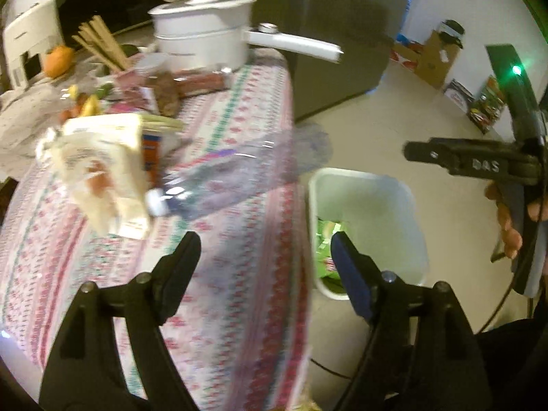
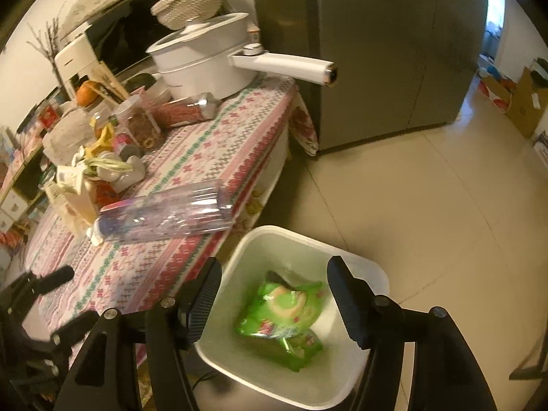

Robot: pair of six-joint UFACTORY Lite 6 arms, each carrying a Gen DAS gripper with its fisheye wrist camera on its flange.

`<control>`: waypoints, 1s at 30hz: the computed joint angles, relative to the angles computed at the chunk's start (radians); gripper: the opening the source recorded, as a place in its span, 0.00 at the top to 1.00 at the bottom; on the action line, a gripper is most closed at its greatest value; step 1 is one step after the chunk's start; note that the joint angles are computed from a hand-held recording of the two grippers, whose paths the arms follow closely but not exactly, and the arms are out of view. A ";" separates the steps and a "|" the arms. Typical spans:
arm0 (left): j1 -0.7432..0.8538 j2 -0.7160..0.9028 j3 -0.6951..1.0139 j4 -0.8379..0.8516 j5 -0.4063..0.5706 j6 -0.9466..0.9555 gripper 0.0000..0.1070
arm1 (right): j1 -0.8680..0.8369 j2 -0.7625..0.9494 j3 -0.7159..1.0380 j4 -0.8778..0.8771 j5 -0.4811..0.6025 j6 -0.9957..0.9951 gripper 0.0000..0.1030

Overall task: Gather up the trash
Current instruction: 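Carry the green bags over the white bin and open both tools to drop them, then grasp the white-and-yellow food pouch with the left tool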

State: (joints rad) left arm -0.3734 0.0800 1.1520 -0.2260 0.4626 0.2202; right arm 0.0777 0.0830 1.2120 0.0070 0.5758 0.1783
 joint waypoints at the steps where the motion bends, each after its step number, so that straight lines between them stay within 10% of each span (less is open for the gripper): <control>1: 0.022 -0.011 -0.007 0.009 -0.003 0.003 0.25 | 0.014 0.002 0.007 -0.003 0.002 0.007 0.35; 22: 0.326 0.126 0.093 -0.146 -0.088 0.195 0.21 | 0.199 0.157 0.147 -0.115 0.003 0.148 0.30; 30: 0.280 0.248 0.184 0.105 -0.180 -0.134 0.16 | 0.221 0.194 0.175 -0.109 0.003 0.157 0.30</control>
State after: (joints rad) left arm -0.0936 0.3280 1.3362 -0.1211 0.2831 0.0866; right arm 0.2985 0.2767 1.3875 -0.1024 0.5784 0.3358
